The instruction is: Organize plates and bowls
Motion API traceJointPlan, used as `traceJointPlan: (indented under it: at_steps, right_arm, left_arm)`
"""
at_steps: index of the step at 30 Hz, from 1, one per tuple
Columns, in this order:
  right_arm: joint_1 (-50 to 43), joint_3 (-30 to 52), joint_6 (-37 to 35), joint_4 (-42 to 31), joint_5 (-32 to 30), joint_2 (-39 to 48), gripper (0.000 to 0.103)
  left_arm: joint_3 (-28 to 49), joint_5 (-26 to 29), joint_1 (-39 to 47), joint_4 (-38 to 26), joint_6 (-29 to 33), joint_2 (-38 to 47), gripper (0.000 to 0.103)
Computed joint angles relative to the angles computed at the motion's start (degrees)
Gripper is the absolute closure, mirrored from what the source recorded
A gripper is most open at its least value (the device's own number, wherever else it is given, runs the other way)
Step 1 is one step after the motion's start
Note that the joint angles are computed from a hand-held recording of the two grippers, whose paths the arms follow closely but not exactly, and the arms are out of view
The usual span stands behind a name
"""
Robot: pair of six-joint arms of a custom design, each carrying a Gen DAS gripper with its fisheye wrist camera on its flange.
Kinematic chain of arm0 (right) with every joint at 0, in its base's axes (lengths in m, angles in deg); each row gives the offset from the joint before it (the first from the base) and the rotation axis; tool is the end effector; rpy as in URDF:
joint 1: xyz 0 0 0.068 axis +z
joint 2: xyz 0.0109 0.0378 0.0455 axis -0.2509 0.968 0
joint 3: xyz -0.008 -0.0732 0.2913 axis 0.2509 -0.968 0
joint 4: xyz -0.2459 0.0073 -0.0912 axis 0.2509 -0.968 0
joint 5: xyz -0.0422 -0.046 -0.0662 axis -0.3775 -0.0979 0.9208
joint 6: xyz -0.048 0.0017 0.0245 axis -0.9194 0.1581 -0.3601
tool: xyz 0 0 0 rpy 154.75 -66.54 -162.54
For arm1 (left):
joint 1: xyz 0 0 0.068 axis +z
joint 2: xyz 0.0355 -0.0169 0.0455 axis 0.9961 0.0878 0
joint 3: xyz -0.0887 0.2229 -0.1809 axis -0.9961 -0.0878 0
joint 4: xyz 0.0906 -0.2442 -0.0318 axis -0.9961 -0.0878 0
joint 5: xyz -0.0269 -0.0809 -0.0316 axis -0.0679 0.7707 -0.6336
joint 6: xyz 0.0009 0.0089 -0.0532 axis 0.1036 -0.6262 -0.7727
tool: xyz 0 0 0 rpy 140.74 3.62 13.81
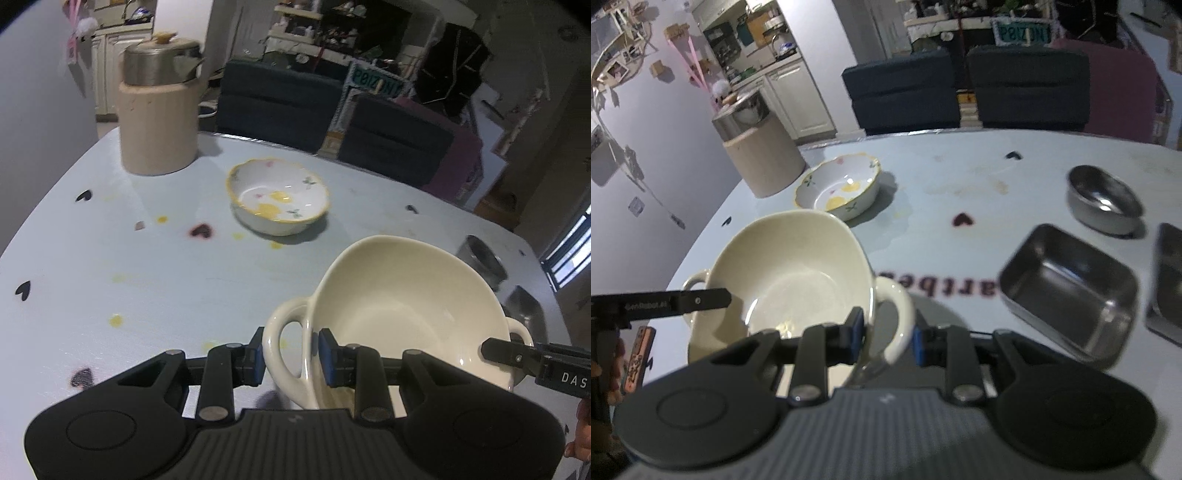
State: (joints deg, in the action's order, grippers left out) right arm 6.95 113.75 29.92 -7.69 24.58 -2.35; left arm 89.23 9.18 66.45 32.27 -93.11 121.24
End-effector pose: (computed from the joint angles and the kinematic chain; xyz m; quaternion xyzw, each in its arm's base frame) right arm 0.2241 0.0867 0.1492 0.0648 0.9332 0.1347 0.3268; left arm 0.2361 -0.0833 0.1594 0.0707 0.9370 -0.1403 0.3120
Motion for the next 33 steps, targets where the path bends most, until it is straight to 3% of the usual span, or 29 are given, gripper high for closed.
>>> traceJointPlan:
  at_steps: [13,22,26,33]
  right_arm:
    - [-6.70,-12.96,1.51,-13.15,2.54,-28.04,0.072]
    - [-24.61,-17.23,-7.94,-26.37,-6.93,-44.49,0.072]
    - [-31.07,-17.86,-12.57,-28.13,-10.49,-45.35,0.072]
    - [-31.36,-18.25,-13.71,-26.25,-10.66,-40.67,0.072]
  left_arm:
    - [0.32,-7.68,-18.37,0.83,-8.39,-0.21,0.073]
    - [0.01,-10.63,-26.97,6.94,-13.07,5.73,0.073]
    - [0.25,-10.26,-27.87,8.16,-13.77,8.18,0.073]
    - [0.69,-9.18,-26.82,9.25,-15.02,11.85,0.073]
